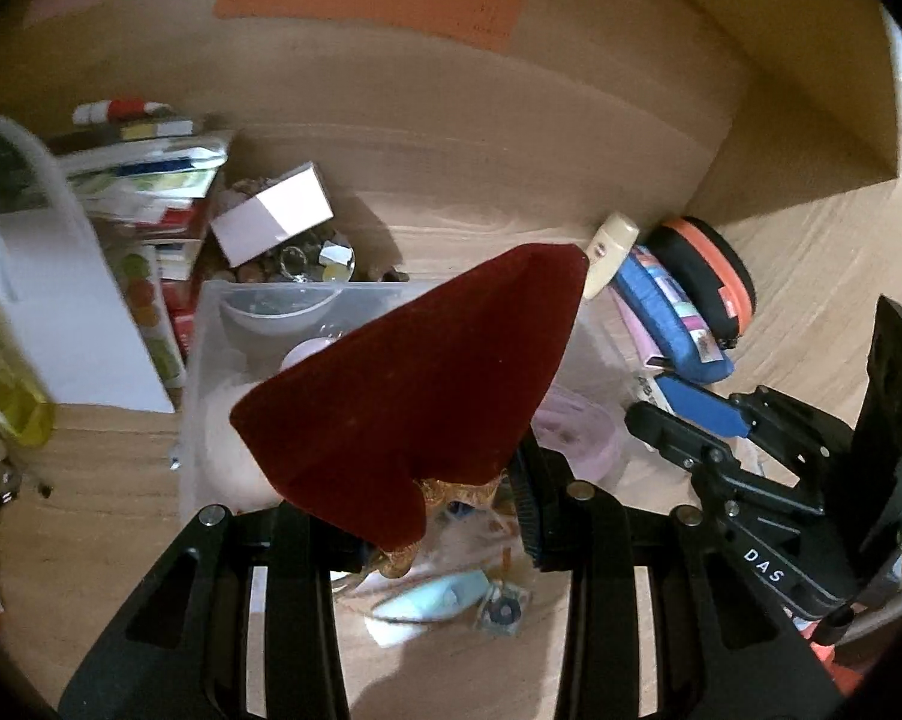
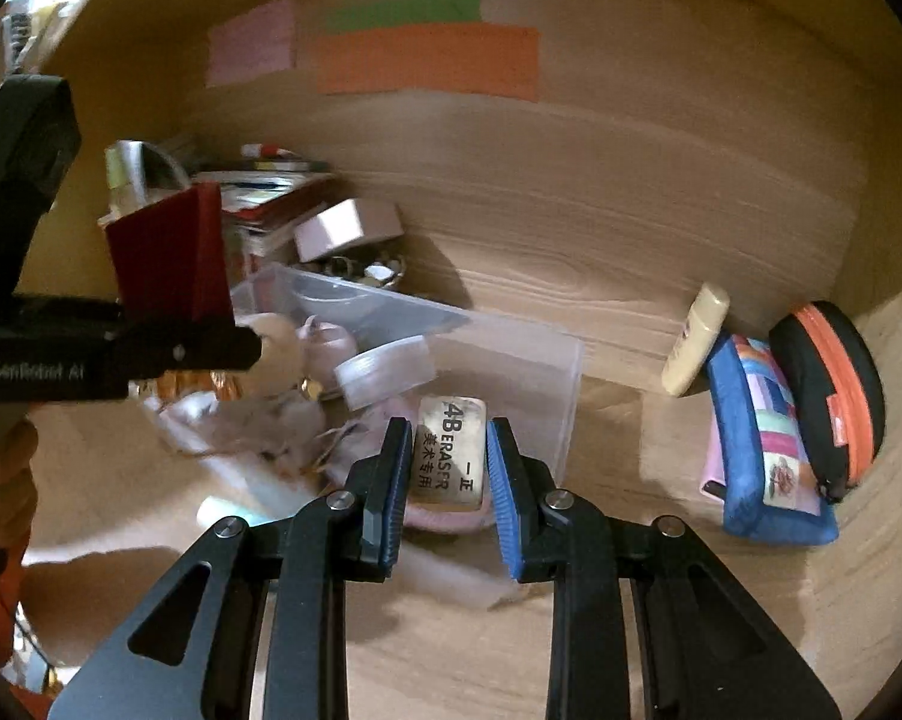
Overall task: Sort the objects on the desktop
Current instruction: 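Carry the red pouch and white eraser over the clear box, then open both grippers to drop the pouch and eraser into the box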
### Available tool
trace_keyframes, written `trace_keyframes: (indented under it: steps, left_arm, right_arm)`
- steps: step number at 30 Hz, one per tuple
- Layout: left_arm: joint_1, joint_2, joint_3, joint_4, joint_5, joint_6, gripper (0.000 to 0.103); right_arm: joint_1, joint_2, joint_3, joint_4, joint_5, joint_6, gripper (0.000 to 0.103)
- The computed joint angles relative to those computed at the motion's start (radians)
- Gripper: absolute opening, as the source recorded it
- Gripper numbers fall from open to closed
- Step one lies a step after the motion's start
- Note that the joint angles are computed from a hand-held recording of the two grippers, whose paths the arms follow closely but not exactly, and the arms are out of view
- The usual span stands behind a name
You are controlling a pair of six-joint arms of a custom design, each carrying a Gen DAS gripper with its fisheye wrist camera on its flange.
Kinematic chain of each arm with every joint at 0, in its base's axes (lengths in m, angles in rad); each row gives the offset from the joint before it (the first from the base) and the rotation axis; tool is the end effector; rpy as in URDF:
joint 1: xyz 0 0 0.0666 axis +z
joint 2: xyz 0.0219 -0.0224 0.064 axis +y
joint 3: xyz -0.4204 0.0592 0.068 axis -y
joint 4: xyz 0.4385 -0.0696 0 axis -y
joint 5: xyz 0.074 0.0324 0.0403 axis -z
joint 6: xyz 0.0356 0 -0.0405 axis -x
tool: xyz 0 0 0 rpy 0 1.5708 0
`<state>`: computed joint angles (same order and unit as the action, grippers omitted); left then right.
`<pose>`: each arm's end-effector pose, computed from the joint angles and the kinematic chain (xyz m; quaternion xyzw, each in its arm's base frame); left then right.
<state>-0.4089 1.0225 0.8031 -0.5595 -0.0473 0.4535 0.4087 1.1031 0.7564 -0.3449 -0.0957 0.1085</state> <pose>0.3369 -0.1446 0.3523 -0.0297 0.9219 -0.1413 0.3594 0.3564 0.1576 0.3176 -0.2508 0.8686 0.1064 0.4138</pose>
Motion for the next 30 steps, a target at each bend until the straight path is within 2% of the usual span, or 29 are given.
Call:
trace_keyframes:
  steps: [7, 13, 16, 19, 23, 24, 26, 28, 30]
  left_arm:
    - [0.003, 0.052, 0.010, 0.010, 0.025, -0.013, 0.036]
    - [0.013, 0.069, 0.005, 0.011, 0.042, -0.016, 0.036]
    - [0.003, 0.069, 0.004, 0.015, 0.029, -0.026, 0.042]
    - [-0.023, 0.065, 0.004, 0.015, -0.015, -0.042, 0.050]
    - [-0.056, 0.054, 0.006, 0.010, -0.093, -0.048, 0.071]
    - [-0.062, 0.050, 0.007, 0.014, -0.110, -0.047, 0.073]
    - [-0.062, 0.039, 0.005, 0.020, -0.113, -0.049, 0.073]
    - [-0.058, 0.026, 0.003, 0.022, -0.102, -0.045, 0.073]
    - [-0.053, 0.014, 0.001, 0.023, -0.101, -0.037, 0.074]
  right_arm:
    - [-0.012, 0.080, 0.034, -0.010, 0.023, -0.041, 0.023]
    - [0.003, 0.094, 0.027, 0.017, 0.049, -0.019, 0.023]
    - [0.011, 0.090, 0.020, 0.034, 0.047, -0.007, 0.023]
    - [0.022, 0.084, 0.009, 0.059, 0.066, 0.008, 0.023]
    - [0.040, 0.061, -0.012, 0.098, 0.090, 0.031, 0.023]
    - [0.041, 0.059, -0.013, 0.102, 0.090, 0.034, 0.023]
    - [0.043, 0.052, -0.015, 0.103, 0.091, 0.036, 0.028]
    - [0.044, 0.042, -0.020, 0.109, 0.101, 0.037, 0.042]
    - [0.048, 0.030, -0.026, 0.119, 0.118, 0.035, 0.051]
